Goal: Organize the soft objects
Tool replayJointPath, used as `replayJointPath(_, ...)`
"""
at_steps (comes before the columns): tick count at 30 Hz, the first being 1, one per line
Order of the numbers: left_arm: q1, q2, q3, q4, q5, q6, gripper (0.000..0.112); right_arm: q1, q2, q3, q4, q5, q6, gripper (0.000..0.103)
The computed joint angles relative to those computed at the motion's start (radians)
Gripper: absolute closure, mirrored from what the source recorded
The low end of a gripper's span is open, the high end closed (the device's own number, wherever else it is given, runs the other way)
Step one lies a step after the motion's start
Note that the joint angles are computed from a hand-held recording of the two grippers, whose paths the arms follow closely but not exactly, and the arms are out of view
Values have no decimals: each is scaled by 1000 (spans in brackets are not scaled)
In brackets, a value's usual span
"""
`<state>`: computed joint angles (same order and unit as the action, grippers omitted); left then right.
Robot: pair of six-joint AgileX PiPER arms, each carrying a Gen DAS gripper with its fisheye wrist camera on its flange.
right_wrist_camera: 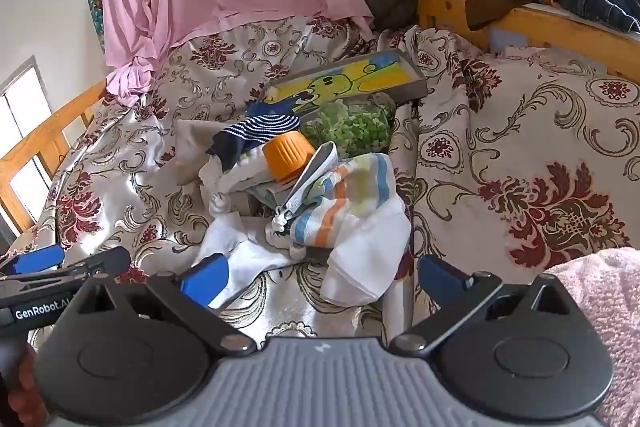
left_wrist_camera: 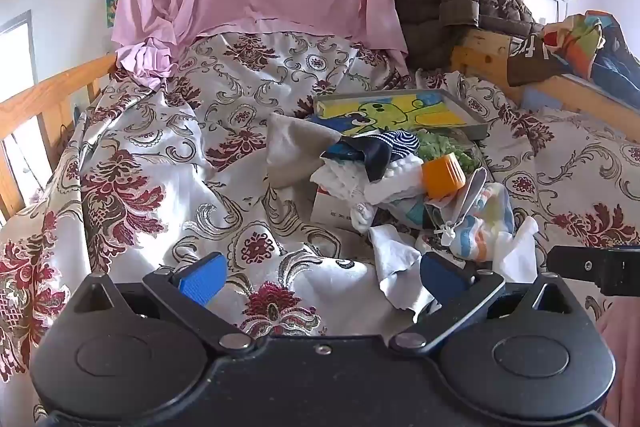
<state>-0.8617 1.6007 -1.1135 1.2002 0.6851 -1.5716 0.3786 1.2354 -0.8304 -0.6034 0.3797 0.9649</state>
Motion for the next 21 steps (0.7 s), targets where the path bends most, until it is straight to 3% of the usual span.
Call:
replayJointPath(14,-1,13,0,2,-10,-8,10,-9,-3,-32,79,27,-83,0)
replayJointPath(21,13,6,-5,-30,-21,33,10,-5,12,9,4,-19,-1,0)
